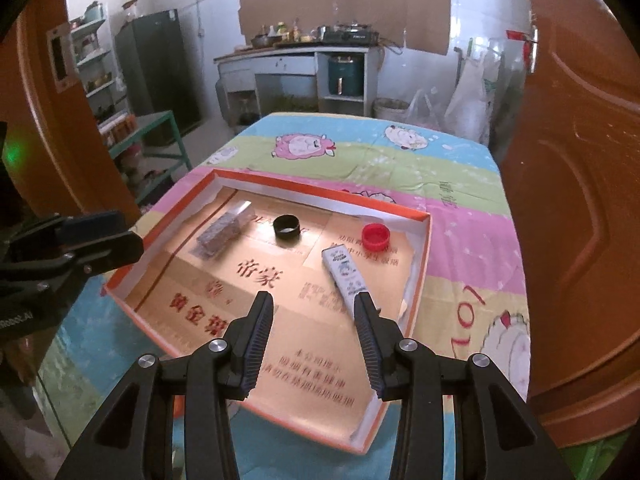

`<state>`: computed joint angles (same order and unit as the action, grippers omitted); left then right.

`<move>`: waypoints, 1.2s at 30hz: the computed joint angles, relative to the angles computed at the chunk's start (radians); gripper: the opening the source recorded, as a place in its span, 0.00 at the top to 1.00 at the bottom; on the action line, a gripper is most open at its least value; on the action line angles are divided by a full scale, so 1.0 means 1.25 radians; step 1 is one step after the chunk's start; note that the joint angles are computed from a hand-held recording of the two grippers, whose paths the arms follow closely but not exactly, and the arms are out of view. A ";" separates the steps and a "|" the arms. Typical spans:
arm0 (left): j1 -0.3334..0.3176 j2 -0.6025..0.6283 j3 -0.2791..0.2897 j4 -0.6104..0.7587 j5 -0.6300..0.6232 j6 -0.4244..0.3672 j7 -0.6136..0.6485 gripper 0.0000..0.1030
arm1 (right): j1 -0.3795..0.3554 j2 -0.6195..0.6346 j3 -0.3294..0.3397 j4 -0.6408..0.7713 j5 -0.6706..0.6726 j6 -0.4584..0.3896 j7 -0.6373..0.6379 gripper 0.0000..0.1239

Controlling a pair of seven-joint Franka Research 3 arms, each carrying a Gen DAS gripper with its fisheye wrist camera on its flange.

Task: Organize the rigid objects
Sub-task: 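Withdraw both grippers from the tray toward the objects on the bedspread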

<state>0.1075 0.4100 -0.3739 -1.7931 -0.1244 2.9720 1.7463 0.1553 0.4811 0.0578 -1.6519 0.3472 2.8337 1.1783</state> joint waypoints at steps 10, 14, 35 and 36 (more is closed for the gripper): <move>0.066 -0.102 -0.069 -0.144 -0.092 0.064 0.064 0.52 | 0.027 -0.135 -0.002 -0.195 0.010 0.091 0.019 0.65; 0.085 -0.138 -0.096 -0.188 -0.143 0.087 0.109 0.52 | 0.033 -0.179 0.000 -0.252 0.014 0.116 0.028 0.65; 0.127 -0.303 -0.183 -0.325 -0.788 0.101 0.650 0.52 | 0.102 -0.360 -0.052 -0.491 -0.280 0.212 0.357 0.65; 0.118 -0.310 -0.176 -0.329 -0.818 0.099 0.674 0.52 | 0.098 -0.367 -0.047 -0.500 -0.292 0.216 0.370 0.65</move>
<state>0.2550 0.0224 -0.5943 -2.2046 -1.1472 3.0955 2.5886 0.2775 0.0228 -0.0015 -2.2764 -0.0174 3.1033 1.6410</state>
